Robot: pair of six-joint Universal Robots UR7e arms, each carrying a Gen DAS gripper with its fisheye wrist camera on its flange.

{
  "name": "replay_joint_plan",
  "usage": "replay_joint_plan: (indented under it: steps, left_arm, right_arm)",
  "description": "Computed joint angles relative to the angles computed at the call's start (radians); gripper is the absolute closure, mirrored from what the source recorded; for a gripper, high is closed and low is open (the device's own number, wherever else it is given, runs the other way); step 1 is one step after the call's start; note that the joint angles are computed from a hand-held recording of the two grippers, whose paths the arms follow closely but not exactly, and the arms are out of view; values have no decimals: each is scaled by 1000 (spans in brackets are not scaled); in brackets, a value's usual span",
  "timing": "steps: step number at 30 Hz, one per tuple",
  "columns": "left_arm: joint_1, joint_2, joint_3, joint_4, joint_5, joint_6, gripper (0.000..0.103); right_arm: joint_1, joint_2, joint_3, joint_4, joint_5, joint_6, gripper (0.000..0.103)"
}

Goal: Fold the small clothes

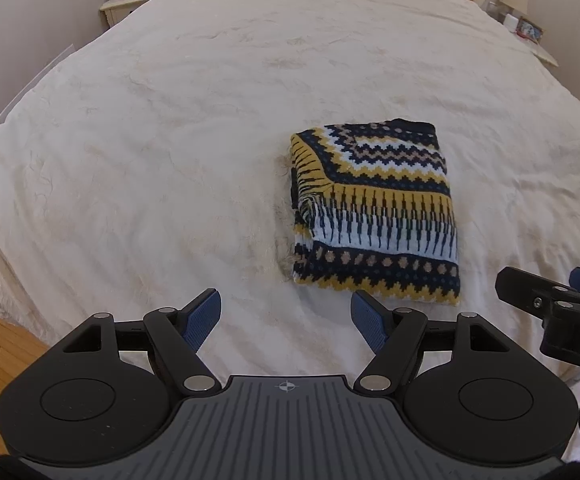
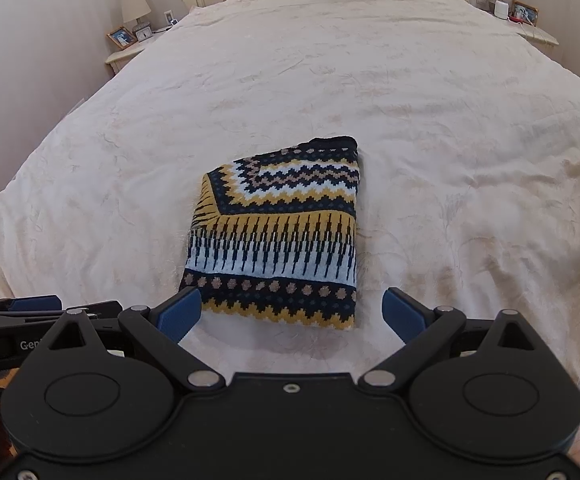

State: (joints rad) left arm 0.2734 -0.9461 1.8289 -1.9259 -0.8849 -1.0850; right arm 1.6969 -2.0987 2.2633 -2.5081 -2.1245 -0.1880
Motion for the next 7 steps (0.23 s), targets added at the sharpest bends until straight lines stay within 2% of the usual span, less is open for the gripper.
replay_joint_plan:
  steps: [7]
  left_arm:
    - [-4, -5, 3, 6, -5, -7, 32]
  right_arm:
    - [6, -3, 2, 3, -3, 5, 6]
